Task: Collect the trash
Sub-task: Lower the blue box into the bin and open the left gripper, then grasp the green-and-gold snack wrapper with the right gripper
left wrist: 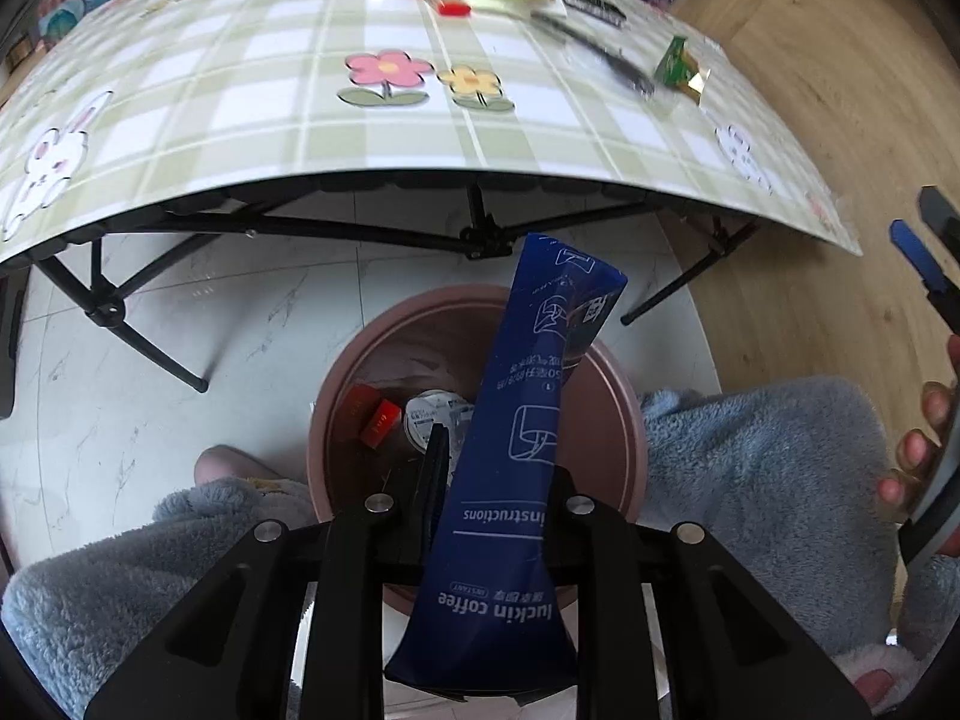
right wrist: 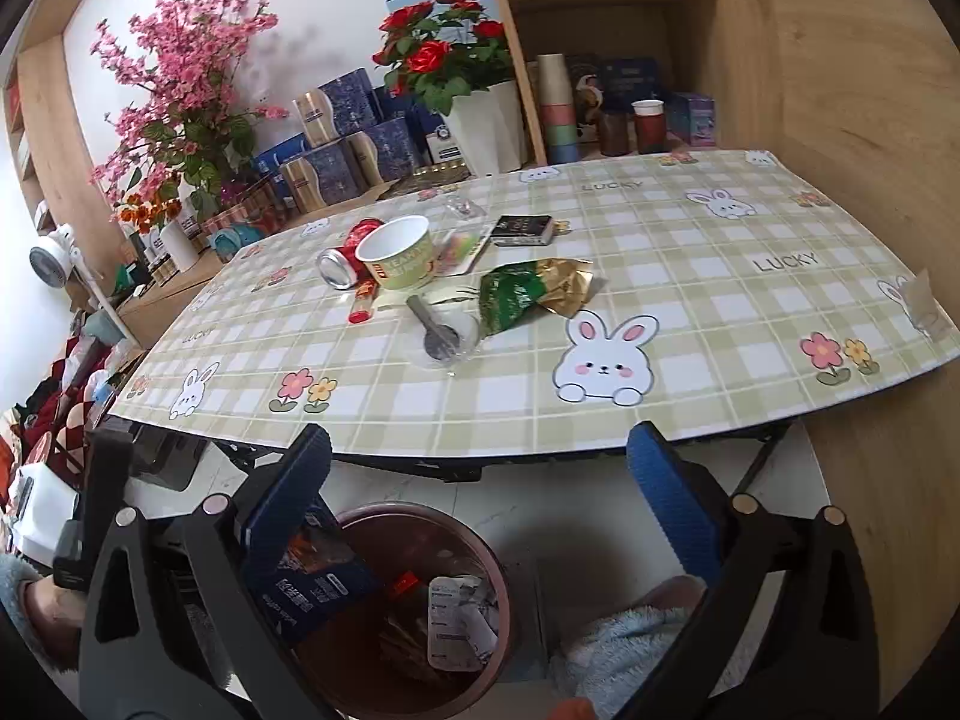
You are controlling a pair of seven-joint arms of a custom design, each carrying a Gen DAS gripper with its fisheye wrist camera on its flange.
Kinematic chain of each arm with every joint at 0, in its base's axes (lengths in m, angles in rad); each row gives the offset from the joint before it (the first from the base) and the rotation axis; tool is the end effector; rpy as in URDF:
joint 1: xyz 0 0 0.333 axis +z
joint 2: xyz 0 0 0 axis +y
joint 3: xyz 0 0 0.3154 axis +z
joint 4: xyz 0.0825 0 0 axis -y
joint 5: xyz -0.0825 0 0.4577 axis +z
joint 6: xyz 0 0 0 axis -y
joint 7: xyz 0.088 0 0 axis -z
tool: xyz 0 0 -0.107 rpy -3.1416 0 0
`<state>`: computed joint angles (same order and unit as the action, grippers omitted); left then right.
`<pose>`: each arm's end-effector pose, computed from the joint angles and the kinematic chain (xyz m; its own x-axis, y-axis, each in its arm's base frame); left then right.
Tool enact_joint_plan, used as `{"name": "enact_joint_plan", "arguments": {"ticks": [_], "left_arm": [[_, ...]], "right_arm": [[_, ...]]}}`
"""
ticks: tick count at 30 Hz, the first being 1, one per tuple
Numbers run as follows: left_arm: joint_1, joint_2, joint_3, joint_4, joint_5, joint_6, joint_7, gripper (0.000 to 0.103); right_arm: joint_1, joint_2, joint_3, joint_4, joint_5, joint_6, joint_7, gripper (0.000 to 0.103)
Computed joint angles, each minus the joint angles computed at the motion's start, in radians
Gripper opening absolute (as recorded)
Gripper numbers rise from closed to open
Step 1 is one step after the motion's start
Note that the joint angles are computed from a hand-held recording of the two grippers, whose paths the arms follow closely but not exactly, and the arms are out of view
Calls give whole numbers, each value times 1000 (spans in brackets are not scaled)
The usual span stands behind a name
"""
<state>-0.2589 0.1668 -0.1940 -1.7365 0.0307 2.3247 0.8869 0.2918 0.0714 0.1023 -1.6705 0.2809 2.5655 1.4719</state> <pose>0.6480 -0.3067 0.4994 0.1719 -0.9495 0.2626 -0.9138 -0.2533 -0.3175 0.6562 0.2656 0.6365 0.3933 -0.8952 -0.2097 -0.6778 -0.1282 -0.7240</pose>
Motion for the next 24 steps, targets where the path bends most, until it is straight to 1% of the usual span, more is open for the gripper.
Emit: {"name": "enact_joint_plan", "arguments": {"ticks": [3,5,6,7,8,9,10,11,12,13,14,15,16,20,24], "left_arm": [[-2,20,-3,18,-7,-10,18,21],[-3,25,-4,20,-15,7,28,29],[2,13,-8,-1,-39,58,55,46],[2,2,-9,-20,-48,95,65,68],[1,-14,-7,-41,-45,137,59,74],[-2,-34,-4,-68,-31,180,39,76],[-4,-49,0,-84,-12,199,12,79],[-9,-65,7,-97,34,203,-41,82],[-12,-77,10,-108,76,208,-85,88],[-17,-98,16,-126,152,211,-162,93],[-17,-109,15,-134,209,202,-220,94],[-19,-127,15,-146,289,180,-309,94],[-15,-144,11,-159,338,165,-371,95],[12,-199,-17,-202,477,133,-557,96],[31,-215,-43,-203,536,95,-608,97]], "right_arm": [[-3,-8,-3,-8,2,-3,2,97],[-4,-11,-4,-14,1,-3,5,97],[-4,-15,-5,-19,5,0,3,97],[-4,-17,-5,-22,4,4,5,97],[-3,-19,-5,-25,0,10,9,97],[-2,-23,-5,-32,-1,22,10,97],[-1,-24,-5,-33,-2,27,10,97],[1,-24,-5,-35,-5,31,12,97],[2,-21,-5,-31,-11,30,16,97],[3,-18,-5,-28,-18,29,20,97],[4,-17,-5,-29,-26,32,26,97],[5,-16,-5,-31,-33,37,34,97],[6,-15,-4,-31,-33,35,42,97],[4,-10,1,-32,13,13,37,97],[7,-5,3,-34,27,-14,51,97]]}}
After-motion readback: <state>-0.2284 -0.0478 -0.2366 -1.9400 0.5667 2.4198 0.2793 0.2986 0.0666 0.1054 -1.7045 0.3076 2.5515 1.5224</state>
